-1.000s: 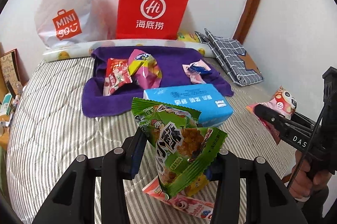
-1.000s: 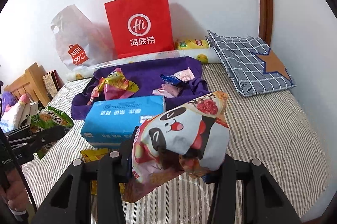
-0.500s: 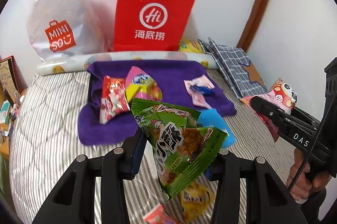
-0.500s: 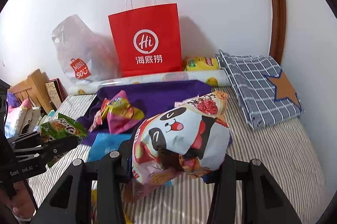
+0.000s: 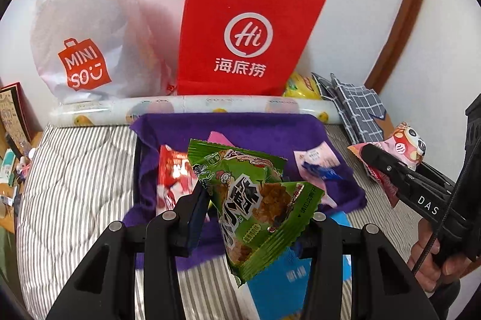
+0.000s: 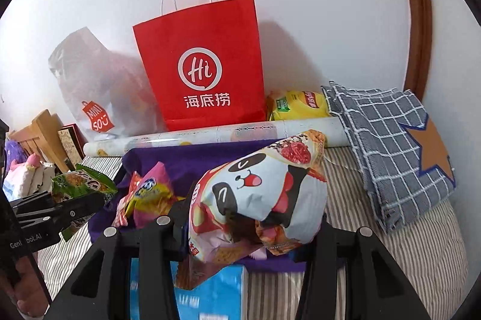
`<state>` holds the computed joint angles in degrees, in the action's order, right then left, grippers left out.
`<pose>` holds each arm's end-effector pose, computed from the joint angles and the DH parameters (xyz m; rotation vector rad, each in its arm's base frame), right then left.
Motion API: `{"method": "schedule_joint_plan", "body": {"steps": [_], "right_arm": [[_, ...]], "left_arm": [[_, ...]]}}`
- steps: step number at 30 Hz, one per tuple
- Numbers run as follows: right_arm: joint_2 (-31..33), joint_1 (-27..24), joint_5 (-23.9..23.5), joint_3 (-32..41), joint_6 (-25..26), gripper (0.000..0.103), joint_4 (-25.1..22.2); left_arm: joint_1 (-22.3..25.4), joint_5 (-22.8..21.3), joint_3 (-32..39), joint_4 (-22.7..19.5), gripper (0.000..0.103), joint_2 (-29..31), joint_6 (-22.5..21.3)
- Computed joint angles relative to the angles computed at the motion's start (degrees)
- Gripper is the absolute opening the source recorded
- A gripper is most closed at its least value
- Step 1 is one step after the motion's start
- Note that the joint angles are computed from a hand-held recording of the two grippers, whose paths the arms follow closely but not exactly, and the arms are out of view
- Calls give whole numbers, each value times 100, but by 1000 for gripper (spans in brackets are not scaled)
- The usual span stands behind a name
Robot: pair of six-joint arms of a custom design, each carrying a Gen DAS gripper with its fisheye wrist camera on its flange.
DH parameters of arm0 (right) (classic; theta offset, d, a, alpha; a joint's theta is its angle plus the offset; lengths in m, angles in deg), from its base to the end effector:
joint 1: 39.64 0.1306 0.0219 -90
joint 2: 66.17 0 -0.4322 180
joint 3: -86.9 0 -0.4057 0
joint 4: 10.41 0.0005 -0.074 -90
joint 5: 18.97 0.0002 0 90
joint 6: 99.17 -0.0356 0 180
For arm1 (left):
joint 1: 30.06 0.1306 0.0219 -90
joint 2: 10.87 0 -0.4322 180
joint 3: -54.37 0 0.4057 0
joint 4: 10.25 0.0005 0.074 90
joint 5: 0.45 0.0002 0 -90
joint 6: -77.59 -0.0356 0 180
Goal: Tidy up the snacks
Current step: 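Carry the green bag and panda bag over the purple towel with both grippers, then open both grippers to drop the green and panda bags onto the towel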
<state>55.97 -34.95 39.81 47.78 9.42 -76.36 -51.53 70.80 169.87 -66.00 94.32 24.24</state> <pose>0.7030 0.0757 0.5501 -0.7078 2.1932 0.5267 0.5714 -0.2130 0.5434 -0.4599 2.2685 -0.1263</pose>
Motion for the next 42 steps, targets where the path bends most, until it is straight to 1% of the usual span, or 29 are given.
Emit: {"method": "schedule_joint_plan", "body": {"steps": [1,5,8,12,15,18,21,24,28,31,34,39,41,42], "right_arm": [[72,21,23,102,-2,43,-29],[443,94,96,673,-7,43,-245],[633,129,162,900,-32,43,-233],[837,125,108,981,-142,43,-265],[974,125,99,1041,-220,43,-350],[1015,123,164,1021,-116,43,-367],[1066,135,276,1018,-18,43,-397],[1148,134,284,1137,6,44,-578],[1038,133,337,922,69,44,-419],[1036,139,341,904,50,46,-419],[953,140,314,744,50,46,-292],[774,131,119,450,212,51,-143],[666,135,119,276,274,58,-4],[600,139,133,167,304,59,102]], "left_arm": [[31,-2,32,1,45,39,-13],[170,214,220,7,45,216,-45],[229,263,428,-48,45,384,-122],[279,352,512,62,45,500,-188],[285,312,610,-11,45,641,-243],[277,270,650,-81,45,772,-298],[278,350,593,-61,46,827,-258],[251,275,568,-48,46,798,-344],[263,332,470,31,46,749,-271],[261,362,464,17,46,745,-241],[240,317,478,-17,46,758,-221],[224,301,470,-11,46,752,-210],[229,313,445,11,46,740,-180],[235,333,420,36,46,724,-164]]}}
